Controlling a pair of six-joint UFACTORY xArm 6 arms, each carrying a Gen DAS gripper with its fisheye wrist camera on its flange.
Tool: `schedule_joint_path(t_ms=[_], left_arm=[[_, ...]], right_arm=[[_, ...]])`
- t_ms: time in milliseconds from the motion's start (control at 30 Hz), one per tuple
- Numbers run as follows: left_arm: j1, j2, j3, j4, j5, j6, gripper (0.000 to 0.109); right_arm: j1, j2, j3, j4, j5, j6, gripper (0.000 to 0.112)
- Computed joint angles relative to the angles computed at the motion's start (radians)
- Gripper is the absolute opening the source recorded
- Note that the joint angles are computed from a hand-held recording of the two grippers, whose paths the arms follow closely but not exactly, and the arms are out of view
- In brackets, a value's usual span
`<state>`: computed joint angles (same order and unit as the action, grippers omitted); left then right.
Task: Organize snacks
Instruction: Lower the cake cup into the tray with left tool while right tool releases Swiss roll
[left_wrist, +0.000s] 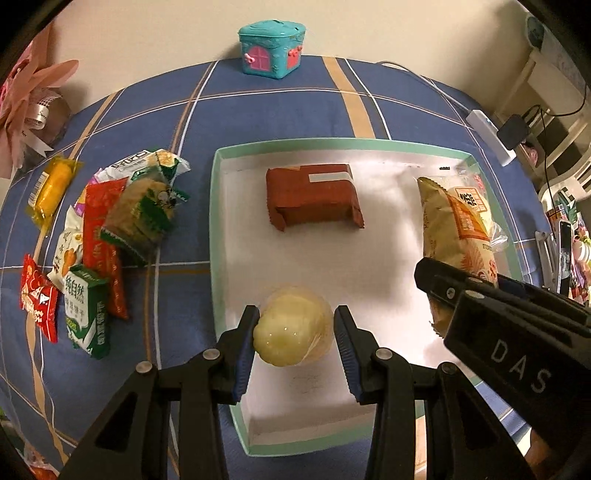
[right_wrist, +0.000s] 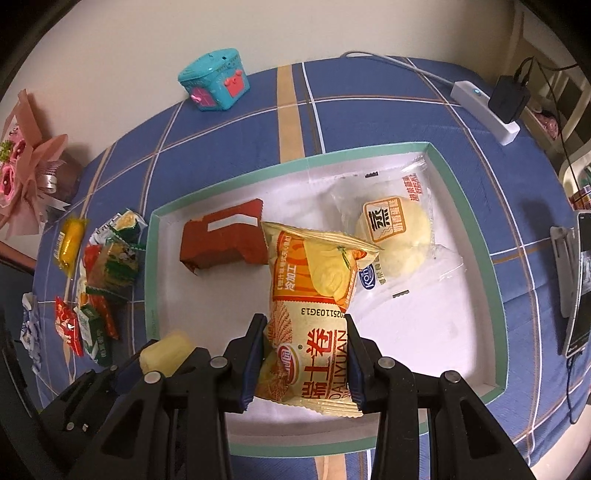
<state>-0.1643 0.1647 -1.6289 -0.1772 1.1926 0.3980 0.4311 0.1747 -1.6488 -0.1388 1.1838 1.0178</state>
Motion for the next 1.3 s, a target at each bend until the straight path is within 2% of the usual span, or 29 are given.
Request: schedule_joint_path(t_ms=[300,600,967,1200,1300], left_arm=[[-0.005,0.037,-0.016,-0.014,-0.035,0.021,0.043],[-0.008,0.062,-0.019,-0.007,-0.029,0.016,0.043],[-0.026,0.065,-0.01,0.009,-0.05,0.016,0.044],[-0.025,0.074,-0.023,0.016,-0.033,0.007,0.043],[-0.027,0.083,-0.035,0.02,-0.029,0.006,0.043]], right_arm=[[-0.012,0.002,0.037,-0.002,-0.078,-0.015,0.042],[-0.022,0.01,0.048,0.003,-0.093,-0.015,0.042],[-0.034,0.028,0.052,0.046,-0.074,-0.017,0.042],[-0.035,0.053,0.024,0.053,-0.054,-0.024,0.043],[-0.036,0.058,0.02,0.062,-0.041,-0.033,0.047]])
